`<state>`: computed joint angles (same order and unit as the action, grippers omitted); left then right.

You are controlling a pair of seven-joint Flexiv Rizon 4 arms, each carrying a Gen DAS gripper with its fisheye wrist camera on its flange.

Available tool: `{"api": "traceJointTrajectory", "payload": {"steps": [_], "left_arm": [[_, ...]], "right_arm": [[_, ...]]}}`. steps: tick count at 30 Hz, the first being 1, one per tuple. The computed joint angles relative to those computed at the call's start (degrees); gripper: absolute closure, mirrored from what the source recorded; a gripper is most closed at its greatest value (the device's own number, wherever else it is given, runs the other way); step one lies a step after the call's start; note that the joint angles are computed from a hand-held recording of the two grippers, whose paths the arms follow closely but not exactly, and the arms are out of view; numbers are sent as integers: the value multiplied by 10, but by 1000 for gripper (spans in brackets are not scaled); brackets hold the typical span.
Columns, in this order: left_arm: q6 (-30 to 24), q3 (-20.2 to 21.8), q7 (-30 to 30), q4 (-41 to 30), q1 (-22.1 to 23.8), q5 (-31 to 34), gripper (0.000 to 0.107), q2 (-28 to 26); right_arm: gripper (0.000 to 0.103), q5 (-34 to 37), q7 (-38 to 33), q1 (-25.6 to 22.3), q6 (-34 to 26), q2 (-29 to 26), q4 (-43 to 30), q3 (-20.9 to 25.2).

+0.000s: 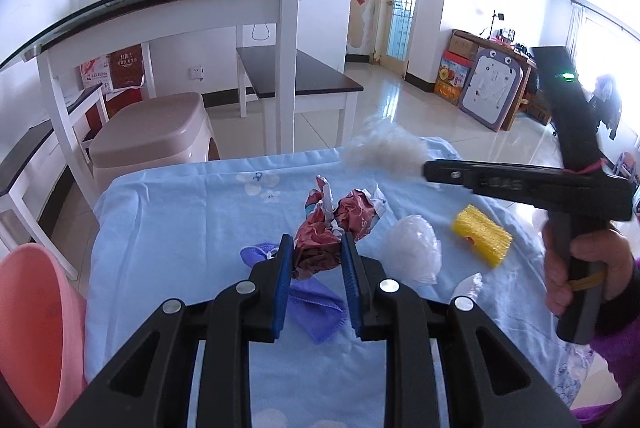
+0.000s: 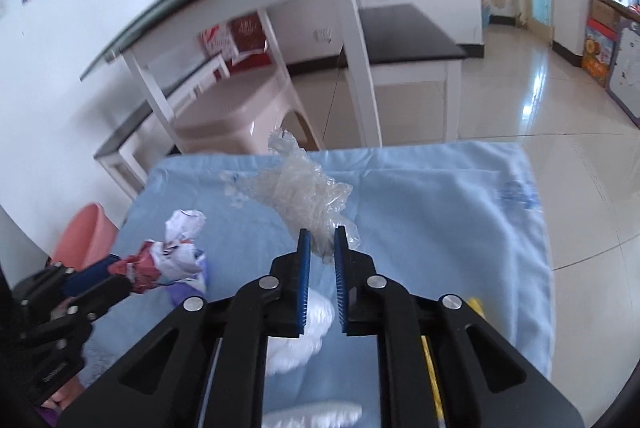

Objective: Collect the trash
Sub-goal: 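Grasp the red crumpled wrapper with the left tool while the right tool grasps the clear plastic glove, then carry the wrapper and clear glove over the pink bucket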

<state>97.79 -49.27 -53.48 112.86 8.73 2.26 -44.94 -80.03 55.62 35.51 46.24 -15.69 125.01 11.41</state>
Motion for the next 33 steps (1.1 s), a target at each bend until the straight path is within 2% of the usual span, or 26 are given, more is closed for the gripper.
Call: {"api": "traceJointTrajectory", "payload": {"steps": [6, 10, 21, 33], "left_arm": [[20, -30, -22, 38, 32, 15, 84, 12], [20, -35, -42, 59, 42, 24, 84, 23], [39, -43, -83, 111, 74, 54, 84, 47], [46, -62, -103, 136, 109, 79, 84, 53]], "right_arm": [[91, 79, 15, 69, -133, 20, -9, 44], [91, 121, 43, 113, -193, 12, -25, 61], [91, 181, 52, 178, -243, -17, -65, 67], [91, 200, 36, 208, -268, -37, -100, 60]]}}
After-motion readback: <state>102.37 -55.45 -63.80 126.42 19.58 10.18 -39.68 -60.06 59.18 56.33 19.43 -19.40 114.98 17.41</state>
